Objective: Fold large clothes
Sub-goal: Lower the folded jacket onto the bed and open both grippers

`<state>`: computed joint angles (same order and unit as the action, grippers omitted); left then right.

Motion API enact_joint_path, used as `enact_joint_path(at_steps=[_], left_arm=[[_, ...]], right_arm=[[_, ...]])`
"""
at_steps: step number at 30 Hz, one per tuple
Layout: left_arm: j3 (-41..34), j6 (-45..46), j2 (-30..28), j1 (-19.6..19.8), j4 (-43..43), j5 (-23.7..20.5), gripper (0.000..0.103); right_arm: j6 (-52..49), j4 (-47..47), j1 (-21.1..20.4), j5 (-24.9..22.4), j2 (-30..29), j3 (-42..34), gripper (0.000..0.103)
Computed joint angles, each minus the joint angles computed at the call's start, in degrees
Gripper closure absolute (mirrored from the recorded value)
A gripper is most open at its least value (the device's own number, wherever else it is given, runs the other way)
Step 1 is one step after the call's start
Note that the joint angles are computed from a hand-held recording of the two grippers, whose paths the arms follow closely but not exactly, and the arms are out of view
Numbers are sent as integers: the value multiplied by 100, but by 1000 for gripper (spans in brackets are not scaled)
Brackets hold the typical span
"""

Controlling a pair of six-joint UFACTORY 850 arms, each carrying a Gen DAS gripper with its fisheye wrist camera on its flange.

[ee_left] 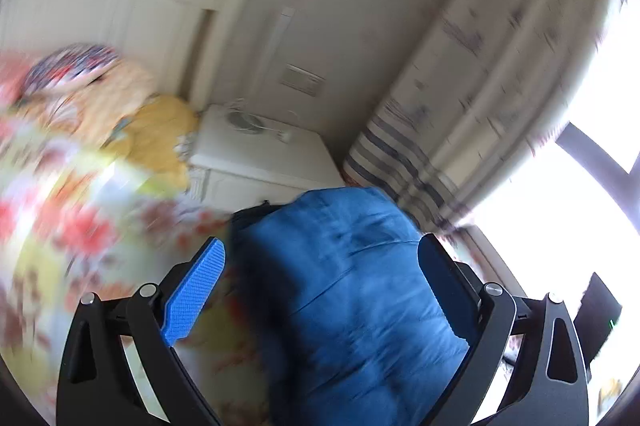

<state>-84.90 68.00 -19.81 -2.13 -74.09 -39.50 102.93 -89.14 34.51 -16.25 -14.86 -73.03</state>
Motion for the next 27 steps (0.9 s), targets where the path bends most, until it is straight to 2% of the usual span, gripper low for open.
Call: enact_joint_path(at_steps=[1, 3, 6, 7, 9, 11, 12, 13, 15, 17, 19, 22, 23, 27], left_arm=[[-314, -324, -177, -211, 476, 96, 9], [-871, -995, -618, -598, 1435, 323, 8], [-1362, -2006, -1266, -831, 2752, 352, 8], [-1336, -2045, -1334, -802, 2842, 341, 5], [-1035, -1599, -1238, -689, 2302, 494, 4], [-575, -1249, -935, -526, 1739, 599, 4], [-249, -1008, -684, -433, 1358, 871, 4], [85, -831, -426, -388, 1081, 1289, 4], [672, -868, 103, -358, 970, 2009, 4], [1364, -237, 792, -256, 306, 2456, 4], [1891, 433, 1390, -220, -268, 2808, 4], [2702, 1442, 2540, -212, -1015, 3149, 4], [2860, 1878, 2813, -223, -1409, 3229, 4], [3580, 4277, 4335, -355, -3479, 3443, 4]], right_arm=[[-502, 234, 194, -102, -191, -203, 15], [-1701, 1020, 495, -614, -605, -627, 16], [-3363, 2127, 815, -1502, -1472, -1420, 14], [-3586, 2115, 895, -1785, -1616, -1573, 13], [-3712, 1871, 1067, -2101, -1717, -1623, 13], [-3857, 1931, 1183, -1882, -1515, -1421, 14], [-3817, 1888, 1245, -1742, -1348, -1243, 14], [-3604, 1721, 1308, -1700, -1196, -1063, 14], [-2552, 1106, 1432, -1652, -714, -498, 14], [-1353, 669, 1431, -1501, -145, 106, 13], [-154, 252, 1499, -1596, 407, 692, 12], [1585, -372, 1660, -2320, 1122, 1354, 7], [1885, -513, 1733, -2583, 1247, 1470, 5], [2178, -351, 2168, -3910, 1614, 1585, 2]])
